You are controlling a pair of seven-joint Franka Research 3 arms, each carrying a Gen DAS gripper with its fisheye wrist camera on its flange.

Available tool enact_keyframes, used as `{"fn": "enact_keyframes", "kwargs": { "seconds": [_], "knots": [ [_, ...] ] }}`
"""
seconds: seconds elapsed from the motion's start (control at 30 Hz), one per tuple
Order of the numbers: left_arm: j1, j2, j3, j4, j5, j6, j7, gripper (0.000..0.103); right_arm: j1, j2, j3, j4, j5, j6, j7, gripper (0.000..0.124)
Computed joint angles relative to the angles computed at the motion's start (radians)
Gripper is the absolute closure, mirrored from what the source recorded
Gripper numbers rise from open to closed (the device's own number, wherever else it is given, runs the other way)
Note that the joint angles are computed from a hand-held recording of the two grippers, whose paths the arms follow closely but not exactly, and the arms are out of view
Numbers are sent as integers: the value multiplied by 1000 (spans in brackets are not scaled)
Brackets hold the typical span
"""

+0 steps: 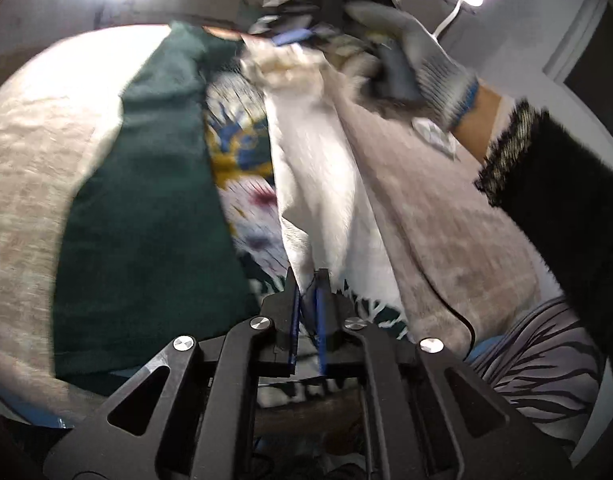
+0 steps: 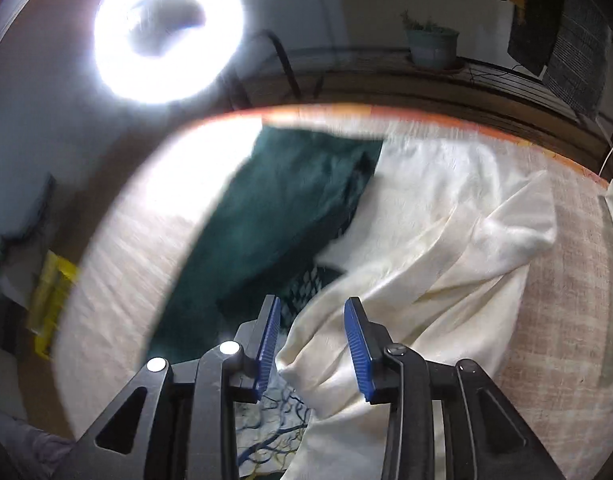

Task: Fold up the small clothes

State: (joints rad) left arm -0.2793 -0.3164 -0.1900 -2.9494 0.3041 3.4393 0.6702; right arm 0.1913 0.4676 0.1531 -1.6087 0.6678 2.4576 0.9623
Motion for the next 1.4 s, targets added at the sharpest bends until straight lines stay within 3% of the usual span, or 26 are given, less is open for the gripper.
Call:
{"fn": "enact_keyframes", "kwargs": {
  "seconds": [0.03,0.1,0.2,0.33,0.43,0.6,0.63,0.7,0.83,1.0,1.07,1.1,1.13,1.2,1.33,1.4],
  "knots": [
    [29,-19,-31,-15,-22,17,8,83,-24,-8,6,1,43,16,-11,80],
    [61,-50,-66,-38,-55,47,18,81,-31,-5,-25,13,56,79,53,67],
    [5,-33,21,-29,1,81,1,81,-4,58,-96,96,-77,67,239,68],
    [21,-16,-4,-15,1,92,13,81,-5,173,-101,256,-182,-50,387,69],
    [2,5,36,-4,31,102,-12,81,0,256,-90,381,-225,-134,466,69],
    [-11,25,100,-1,103,117,-79,81,102,407,-154,629,-446,-304,592,69],
    [-13,25,111,-2,122,118,-93,81,135,427,-179,654,-512,-311,600,79],
    [-15,21,124,-5,155,114,-121,81,170,428,-204,643,-598,-296,604,111],
    [9,4,110,-18,166,127,-133,81,146,293,-158,434,-593,-87,550,124],
    [20,3,120,-22,187,130,-155,81,113,254,-77,393,-522,28,385,124],
    [28,1,115,-23,185,127,-156,81,127,299,-66,459,-509,10,346,124],
    [31,0,113,-22,184,122,-156,81,138,344,-65,526,-505,-38,335,122],
    [31,-2,114,-22,185,119,-157,81,147,390,-71,597,-508,-92,340,104],
    [37,-10,108,-22,180,108,-153,81,157,418,-81,635,-504,-108,356,85],
    [65,-37,67,-34,130,100,-113,81,60,286,9,428,-354,12,288,87],
    [68,-57,58,-45,114,91,-95,81,50,181,-12,291,-305,73,256,86]
  ]
}}
